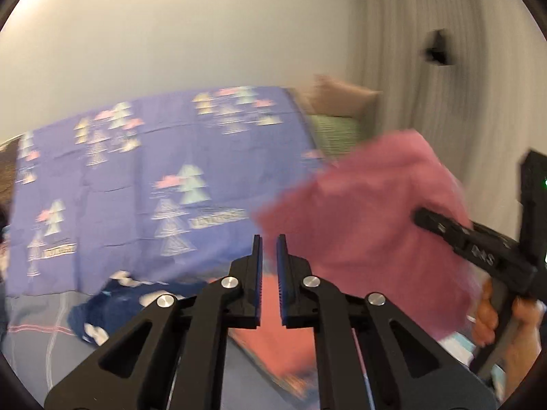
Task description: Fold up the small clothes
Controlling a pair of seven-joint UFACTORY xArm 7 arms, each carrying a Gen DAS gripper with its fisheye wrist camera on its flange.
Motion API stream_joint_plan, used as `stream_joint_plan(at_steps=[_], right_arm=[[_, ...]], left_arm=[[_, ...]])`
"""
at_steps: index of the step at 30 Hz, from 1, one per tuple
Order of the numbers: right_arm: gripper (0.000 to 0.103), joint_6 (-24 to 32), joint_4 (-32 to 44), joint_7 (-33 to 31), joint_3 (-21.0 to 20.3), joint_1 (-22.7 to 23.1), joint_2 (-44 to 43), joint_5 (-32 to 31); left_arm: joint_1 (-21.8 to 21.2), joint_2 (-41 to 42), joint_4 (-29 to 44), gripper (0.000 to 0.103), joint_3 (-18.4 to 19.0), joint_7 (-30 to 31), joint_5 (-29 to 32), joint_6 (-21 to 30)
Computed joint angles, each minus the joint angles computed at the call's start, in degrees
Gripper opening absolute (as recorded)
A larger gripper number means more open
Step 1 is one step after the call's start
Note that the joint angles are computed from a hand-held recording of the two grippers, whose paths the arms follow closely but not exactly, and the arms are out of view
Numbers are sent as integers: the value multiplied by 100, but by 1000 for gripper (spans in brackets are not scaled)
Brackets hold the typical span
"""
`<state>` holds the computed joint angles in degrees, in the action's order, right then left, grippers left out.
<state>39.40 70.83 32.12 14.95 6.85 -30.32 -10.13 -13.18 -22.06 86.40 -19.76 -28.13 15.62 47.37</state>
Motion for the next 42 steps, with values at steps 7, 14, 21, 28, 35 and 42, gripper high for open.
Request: stream_joint_plan(at_steps=[7,14,21,28,35,42], right_arm=[[62,315,-929,1277,388,-469,536,-1269],[66,320,-1588,526,-373,-121,-438,-569],[68,540,-2210,55,-430,414,-2166,544],[75,1558,-2415,715,766,744,-3918,1050],[82,3002,-1486,1095,1819,594,-4640,1125],[85,4027,-765,1240,1937,236,-5203,1557]], left_arm=[[-105,201,-1575,21,569,-249,-408,-213],[-218,-220,-2293,28,605,79,-712,-603],[-599,-1024,-2597,50,600,298,-1394,-638],[-794,-2508,-3136,85,52,170,-1433,-104],[-810,-3892,-3213,92,-537,-84,-1462,966],[-720,-4813,-2966,101,-708,-203,-1760,1916]])
